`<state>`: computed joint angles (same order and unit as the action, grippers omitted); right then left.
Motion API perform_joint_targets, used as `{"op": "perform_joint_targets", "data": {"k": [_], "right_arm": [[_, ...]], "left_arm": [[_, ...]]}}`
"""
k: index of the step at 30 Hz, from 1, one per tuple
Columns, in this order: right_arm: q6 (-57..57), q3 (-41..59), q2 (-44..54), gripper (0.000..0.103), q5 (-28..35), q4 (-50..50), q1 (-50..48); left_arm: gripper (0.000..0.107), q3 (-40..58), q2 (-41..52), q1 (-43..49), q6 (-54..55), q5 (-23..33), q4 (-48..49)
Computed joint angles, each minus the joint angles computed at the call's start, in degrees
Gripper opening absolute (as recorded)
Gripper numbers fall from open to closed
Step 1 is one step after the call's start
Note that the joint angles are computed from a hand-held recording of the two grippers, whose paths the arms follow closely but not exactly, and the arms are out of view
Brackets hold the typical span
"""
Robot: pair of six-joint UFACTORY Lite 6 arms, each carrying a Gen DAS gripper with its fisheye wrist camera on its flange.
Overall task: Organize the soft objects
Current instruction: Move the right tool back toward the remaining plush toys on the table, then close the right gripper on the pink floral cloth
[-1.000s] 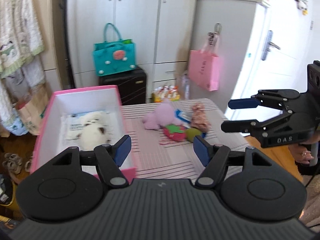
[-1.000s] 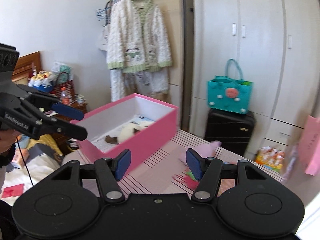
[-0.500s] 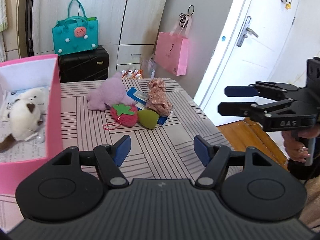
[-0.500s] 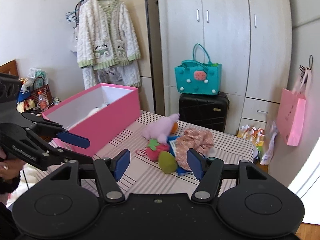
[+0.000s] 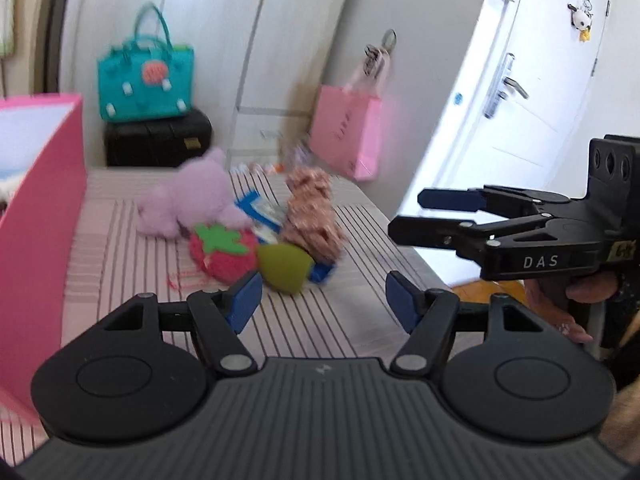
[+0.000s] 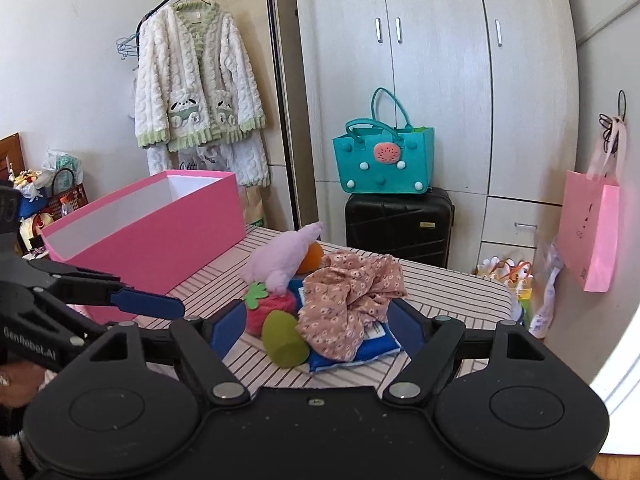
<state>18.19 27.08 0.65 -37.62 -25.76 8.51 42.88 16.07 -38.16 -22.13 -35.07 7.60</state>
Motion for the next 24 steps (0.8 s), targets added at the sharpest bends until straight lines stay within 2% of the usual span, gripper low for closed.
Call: {"op": "perform_joint_targets", "data": {"k": [3,7,11,13,15,16,20,22,24], "right_arm": [[-3.34,2.58,5.85,0.082,-4.06,3.26,-0.41],[-2.04,7.03,11.26,0.082,-4.56,-0.12,-2.29],[0.86,11.17,15.71,0.083,-4.68,-3.81,-4.04],[2.05,13.67,17.98,0.092,-4.67,-5.26,-4.69],[3.91,16.64,20.59,0.093,-4.99,-7.54,-5.61],[4.96,18.16,21.8,0.093,-4.73,-8.68,-5.98],[13.01,27.07,28.46,0.094,-2.59,-16.06,-7.41],[19.14,31.94,32.16,0.094,-1.33,-21.84,-7.75],[24.37,36.62,35.79,0.094,-0.2,-26.69,-7.72]], "left_arm": [[0.067,4.58,4.69,-1.77,4.04,0.67,-5.82],[0.066,11.01,10.52,-2.65,6.47,3.22,-9.69],[0.062,16.73,15.52,-5.08,15.66,5.31,-21.25],[0.061,18.44,16.94,-5.1,13.86,6.15,-20.42],[0.06,19.7,18.0,-4.62,8.88,6.74,-16.61],[0.06,20.05,18.37,-4.86,9.27,6.59,-17.44],[0.059,21.19,19.93,-7.57,19.91,4.25,-31.29],[0.059,21.23,20.2,-7.75,19.29,4.0,-32.19],[0.06,20.84,20.18,-7.39,15.13,3.95,-28.8]]}}
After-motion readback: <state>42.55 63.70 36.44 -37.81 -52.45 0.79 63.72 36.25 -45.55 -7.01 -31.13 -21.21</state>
